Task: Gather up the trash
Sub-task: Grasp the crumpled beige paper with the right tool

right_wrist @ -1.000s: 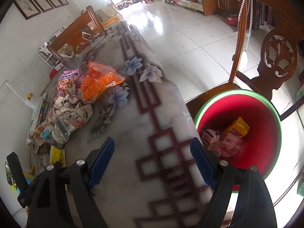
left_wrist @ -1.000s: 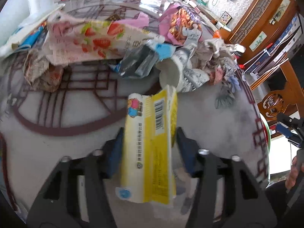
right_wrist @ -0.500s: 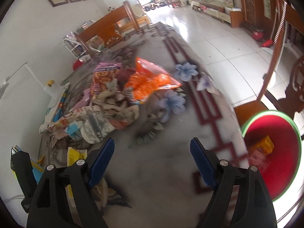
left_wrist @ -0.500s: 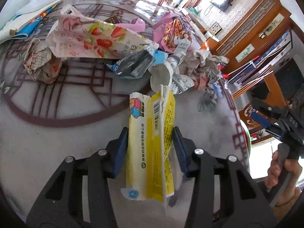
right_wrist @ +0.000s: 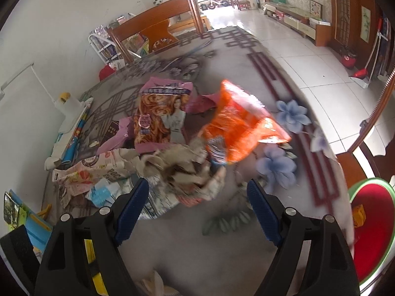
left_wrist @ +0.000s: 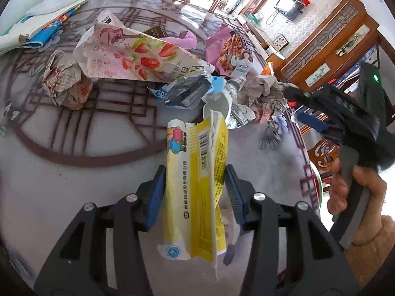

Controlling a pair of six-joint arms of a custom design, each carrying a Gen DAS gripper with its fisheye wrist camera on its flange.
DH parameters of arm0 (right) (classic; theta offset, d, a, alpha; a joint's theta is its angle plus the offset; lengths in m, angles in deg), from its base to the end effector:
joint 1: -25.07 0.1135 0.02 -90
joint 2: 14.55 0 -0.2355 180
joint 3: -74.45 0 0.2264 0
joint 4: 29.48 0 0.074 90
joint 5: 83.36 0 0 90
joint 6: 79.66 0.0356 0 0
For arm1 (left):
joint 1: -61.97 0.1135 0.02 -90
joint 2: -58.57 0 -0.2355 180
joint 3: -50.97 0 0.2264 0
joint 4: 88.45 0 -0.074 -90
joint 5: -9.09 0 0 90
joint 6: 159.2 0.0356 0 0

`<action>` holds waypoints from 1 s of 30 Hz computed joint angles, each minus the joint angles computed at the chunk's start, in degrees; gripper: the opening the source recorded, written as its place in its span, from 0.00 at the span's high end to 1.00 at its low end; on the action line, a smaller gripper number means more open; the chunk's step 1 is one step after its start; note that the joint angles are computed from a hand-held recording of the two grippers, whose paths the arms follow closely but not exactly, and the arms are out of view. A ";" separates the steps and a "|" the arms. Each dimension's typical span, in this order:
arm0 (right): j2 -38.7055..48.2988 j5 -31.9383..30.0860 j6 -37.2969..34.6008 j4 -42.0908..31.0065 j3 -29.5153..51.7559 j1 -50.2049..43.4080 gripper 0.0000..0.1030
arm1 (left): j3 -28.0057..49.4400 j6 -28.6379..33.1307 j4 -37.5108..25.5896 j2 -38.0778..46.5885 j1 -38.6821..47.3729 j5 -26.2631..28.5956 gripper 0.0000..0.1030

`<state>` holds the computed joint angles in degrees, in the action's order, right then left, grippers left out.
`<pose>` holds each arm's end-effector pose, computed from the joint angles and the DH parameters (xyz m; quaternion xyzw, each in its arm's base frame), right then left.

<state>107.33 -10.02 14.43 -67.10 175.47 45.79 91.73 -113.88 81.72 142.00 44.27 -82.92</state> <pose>0.3822 0.1555 0.1407 -0.1766 0.9366 0.1939 0.2325 0.2159 -0.0676 0.1071 -0.2263 0.9193 -0.1522 0.2835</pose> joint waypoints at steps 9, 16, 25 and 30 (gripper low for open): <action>4.41 4.48 -1.44 0.83 3.63 4.25 0.25 | -0.48 0.02 0.89 -0.84 0.51 1.16 0.55; 8.90 5.85 -3.08 -2.72 8.69 4.54 0.46 | -0.45 -0.09 1.01 -0.35 0.66 1.57 0.55; 7.51 1.32 -4.41 -3.54 7.11 2.88 0.61 | 0.43 0.12 1.12 1.52 0.36 1.48 0.55; 3.75 -2.43 -3.31 -3.04 3.09 1.14 0.62 | 0.45 -0.23 1.82 2.52 0.71 1.70 0.53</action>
<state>111.08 -12.45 11.12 -70.14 178.56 46.93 92.18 -114.11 83.55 144.53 44.98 -81.22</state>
